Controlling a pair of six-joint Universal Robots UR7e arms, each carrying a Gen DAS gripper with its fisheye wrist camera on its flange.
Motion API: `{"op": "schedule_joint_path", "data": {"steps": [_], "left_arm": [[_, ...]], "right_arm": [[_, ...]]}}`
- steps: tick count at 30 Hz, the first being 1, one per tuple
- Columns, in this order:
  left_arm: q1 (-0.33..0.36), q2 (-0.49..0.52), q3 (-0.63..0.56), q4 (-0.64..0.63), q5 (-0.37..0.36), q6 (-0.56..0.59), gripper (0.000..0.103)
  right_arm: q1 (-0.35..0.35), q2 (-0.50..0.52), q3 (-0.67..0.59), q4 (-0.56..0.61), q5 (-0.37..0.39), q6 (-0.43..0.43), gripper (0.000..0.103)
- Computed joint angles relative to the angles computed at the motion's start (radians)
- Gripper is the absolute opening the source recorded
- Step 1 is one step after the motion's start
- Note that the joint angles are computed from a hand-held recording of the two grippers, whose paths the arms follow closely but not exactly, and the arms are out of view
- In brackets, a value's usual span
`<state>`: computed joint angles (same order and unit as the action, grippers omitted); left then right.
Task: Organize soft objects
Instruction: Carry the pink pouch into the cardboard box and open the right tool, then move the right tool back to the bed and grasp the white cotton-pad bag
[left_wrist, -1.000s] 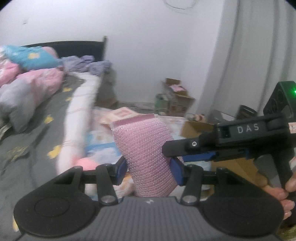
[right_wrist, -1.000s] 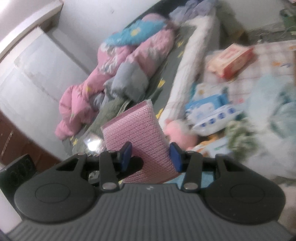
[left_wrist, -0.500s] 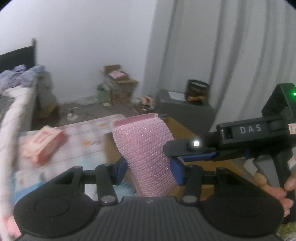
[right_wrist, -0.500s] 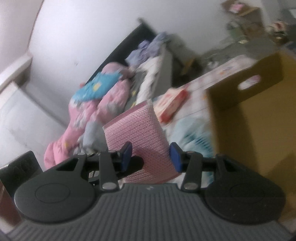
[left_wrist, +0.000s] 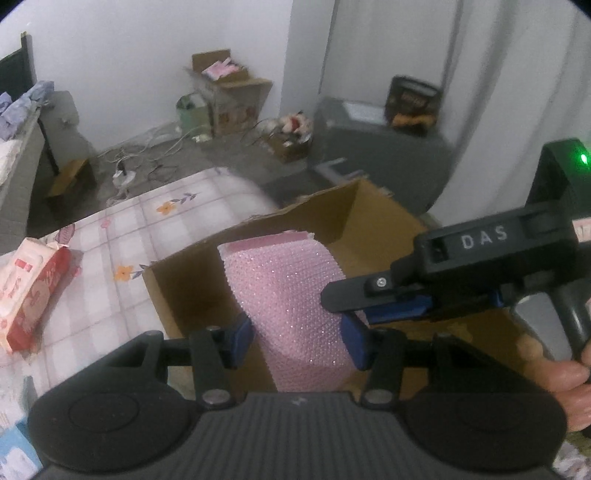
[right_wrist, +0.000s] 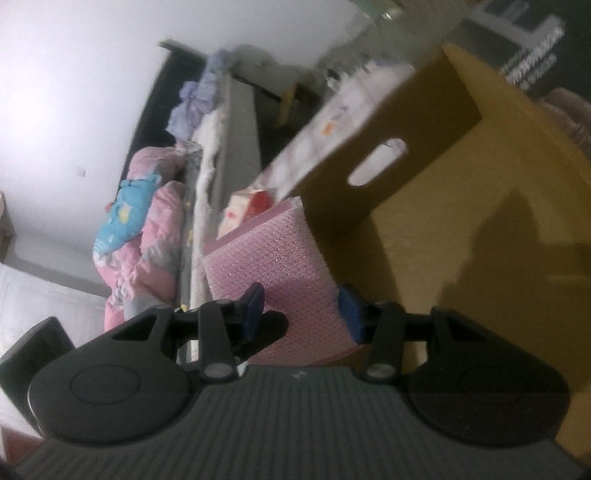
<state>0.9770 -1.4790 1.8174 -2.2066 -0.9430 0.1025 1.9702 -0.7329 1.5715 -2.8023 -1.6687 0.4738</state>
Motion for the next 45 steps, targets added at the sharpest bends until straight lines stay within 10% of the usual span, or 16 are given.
{"op": "schedule_joint_path", "data": {"steps": [18,31,45], "left_arm": [[0.008,0.012,-0.052,0.045,0.054,0.023,0.074],[0.000,-0.198,-0.023,0.084,0.143,-0.013,0.091],[0.048,-0.534,0.062,0.080,0.178,-0.112,0.093]], "right_arm": [[-0.091,0.216,-0.231,0.108,-0.049,0.040,0.044],[-0.055,0.339,-0.374,0.195,-0.079,0.016,0.031],[0.020,0.308,-0.377,0.169,-0.215,-0.100,0.043]]}}
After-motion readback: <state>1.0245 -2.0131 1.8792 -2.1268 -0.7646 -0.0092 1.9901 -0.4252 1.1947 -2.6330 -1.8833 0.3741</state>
